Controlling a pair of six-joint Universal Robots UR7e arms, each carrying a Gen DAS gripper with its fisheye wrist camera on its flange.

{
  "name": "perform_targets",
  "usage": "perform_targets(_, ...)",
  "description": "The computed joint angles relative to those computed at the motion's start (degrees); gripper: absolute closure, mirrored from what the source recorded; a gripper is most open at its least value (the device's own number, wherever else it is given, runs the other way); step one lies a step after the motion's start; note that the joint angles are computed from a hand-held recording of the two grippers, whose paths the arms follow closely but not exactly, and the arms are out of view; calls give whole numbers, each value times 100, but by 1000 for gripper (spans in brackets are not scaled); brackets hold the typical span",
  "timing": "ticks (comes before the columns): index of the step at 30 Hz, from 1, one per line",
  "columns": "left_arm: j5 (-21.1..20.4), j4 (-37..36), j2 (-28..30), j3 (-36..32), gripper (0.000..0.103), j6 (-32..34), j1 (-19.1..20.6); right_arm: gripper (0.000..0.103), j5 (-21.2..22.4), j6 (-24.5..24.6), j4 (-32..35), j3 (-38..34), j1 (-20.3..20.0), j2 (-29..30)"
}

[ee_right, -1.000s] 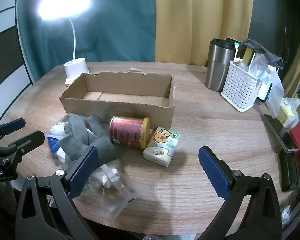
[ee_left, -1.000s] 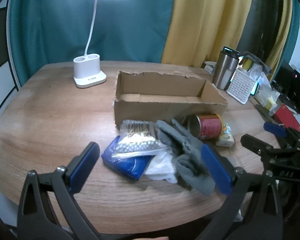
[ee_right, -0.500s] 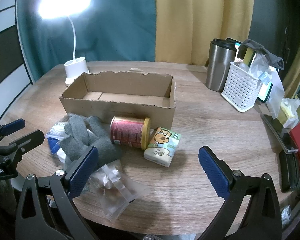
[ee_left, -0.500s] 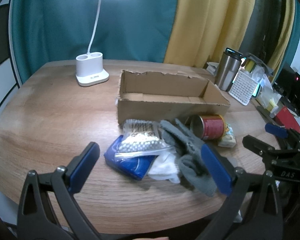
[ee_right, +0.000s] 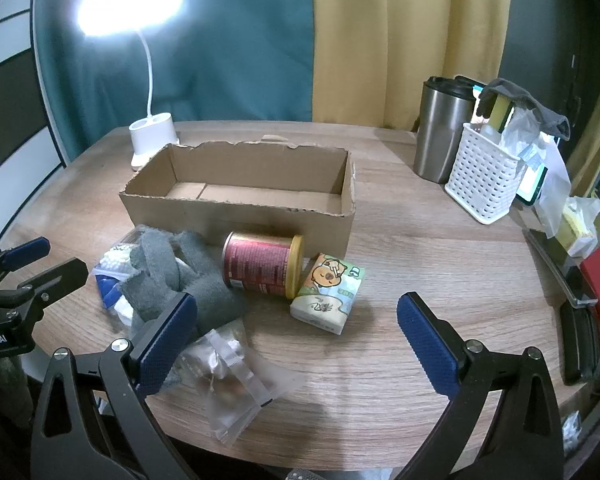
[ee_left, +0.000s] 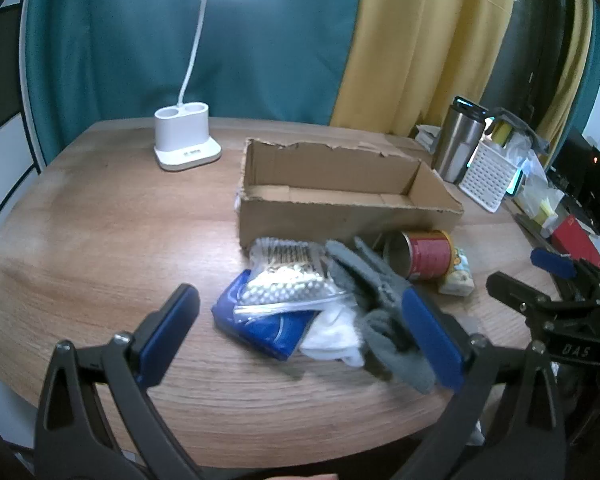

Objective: Organize objects

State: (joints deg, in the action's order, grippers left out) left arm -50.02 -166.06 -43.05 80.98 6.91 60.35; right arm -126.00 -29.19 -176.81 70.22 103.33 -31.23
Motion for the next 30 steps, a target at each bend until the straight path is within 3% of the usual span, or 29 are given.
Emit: perform_targets(30,-3,49,-45,-25,1,-45,28,1,-16,-5,13,-46,12,39)
